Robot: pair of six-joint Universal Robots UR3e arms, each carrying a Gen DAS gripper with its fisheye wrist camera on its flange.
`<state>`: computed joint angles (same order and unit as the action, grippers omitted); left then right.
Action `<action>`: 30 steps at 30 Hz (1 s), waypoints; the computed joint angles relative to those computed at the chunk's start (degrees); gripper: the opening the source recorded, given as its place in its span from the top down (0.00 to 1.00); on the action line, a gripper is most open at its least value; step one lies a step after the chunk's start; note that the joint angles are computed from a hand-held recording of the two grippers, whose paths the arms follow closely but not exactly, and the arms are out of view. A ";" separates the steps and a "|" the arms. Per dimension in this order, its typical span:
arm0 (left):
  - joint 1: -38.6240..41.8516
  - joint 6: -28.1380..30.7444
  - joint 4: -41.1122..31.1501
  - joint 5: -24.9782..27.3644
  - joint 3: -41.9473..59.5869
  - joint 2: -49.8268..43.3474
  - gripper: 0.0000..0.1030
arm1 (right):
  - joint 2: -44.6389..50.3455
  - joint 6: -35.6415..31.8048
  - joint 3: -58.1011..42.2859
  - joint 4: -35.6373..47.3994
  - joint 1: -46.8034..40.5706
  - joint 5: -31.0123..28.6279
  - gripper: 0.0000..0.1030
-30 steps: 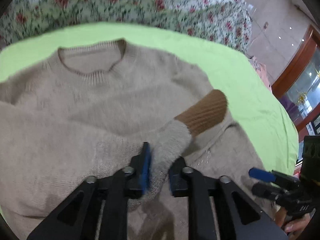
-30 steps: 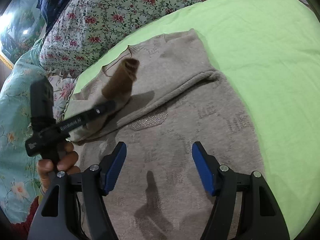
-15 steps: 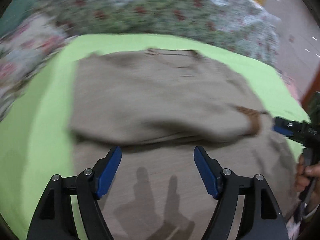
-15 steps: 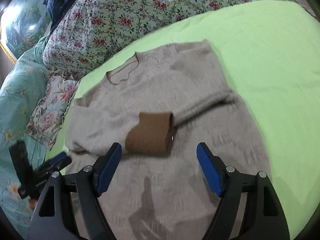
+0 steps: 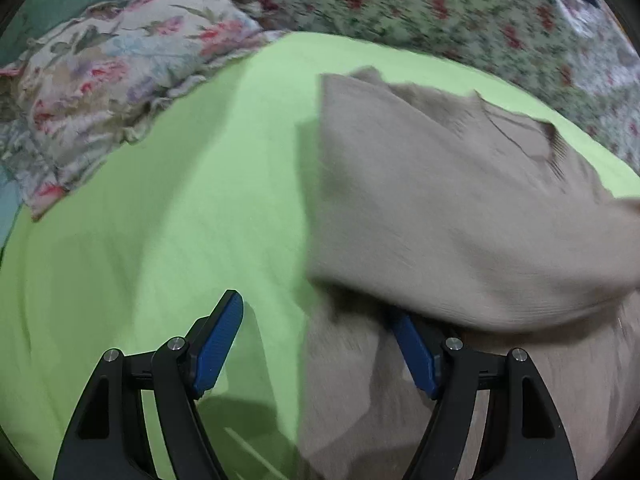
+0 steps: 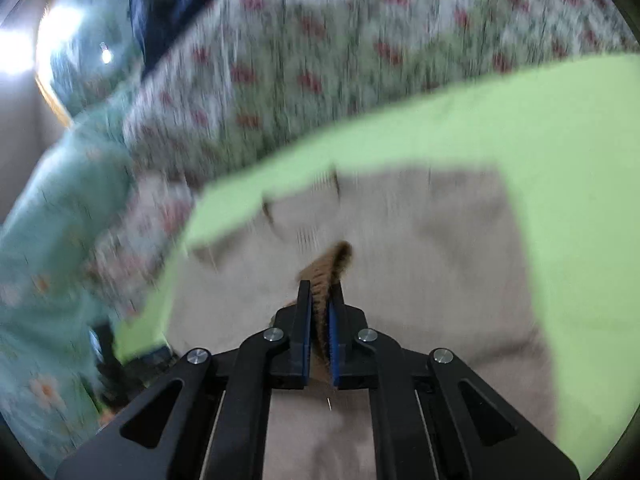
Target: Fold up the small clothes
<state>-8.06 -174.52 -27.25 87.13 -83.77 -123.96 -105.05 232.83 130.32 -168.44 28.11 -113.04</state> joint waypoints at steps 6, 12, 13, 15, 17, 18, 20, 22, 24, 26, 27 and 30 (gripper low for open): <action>-0.51 -8.56 -2.28 4.52 6.06 -3.84 0.25 | -7.29 -1.29 4.79 6.52 -10.26 6.09 0.92; -2.18 -8.68 3.73 8.38 0.09 -0.97 0.25 | -9.02 -0.05 13.27 3.83 -14.60 12.32 0.92; -2.09 -8.53 2.10 8.10 0.96 -1.31 0.25 | -8.74 1.08 12.62 5.49 -14.35 11.50 0.92; -1.42 -8.61 0.06 7.01 2.03 -1.56 0.25 | -8.32 0.82 10.92 10.71 -15.55 11.99 0.92; -1.00 -8.21 0.11 6.24 1.04 -0.75 0.24 | -4.97 3.33 5.64 20.23 -12.43 5.01 0.92; -0.87 -8.03 0.73 6.03 -0.06 -0.17 0.24 | -4.69 6.29 3.40 25.51 -10.91 2.26 0.92; -0.10 -7.59 2.21 5.02 -2.06 0.54 0.21 | -6.41 11.43 1.92 27.91 -7.83 -1.34 0.91; 0.80 -7.91 3.52 3.30 -3.77 1.26 0.21 | -4.42 10.13 1.19 19.77 -4.52 -2.65 0.82; 0.93 -8.65 4.19 3.17 -4.41 1.51 0.20 | 1.22 3.31 -1.49 10.43 -5.01 2.62 0.46; 0.58 -8.83 4.86 3.64 -5.15 1.80 0.19 | 9.31 -2.46 -6.04 0.93 -7.85 13.23 0.24; 0.54 -8.77 5.58 3.59 -5.67 1.92 0.19 | 13.63 -3.65 -10.37 0.51 -8.18 15.51 0.24; 1.82 -8.74 5.83 1.03 -6.41 2.23 0.19 | 30.72 -11.45 -28.36 -1.74 -9.01 24.85 0.24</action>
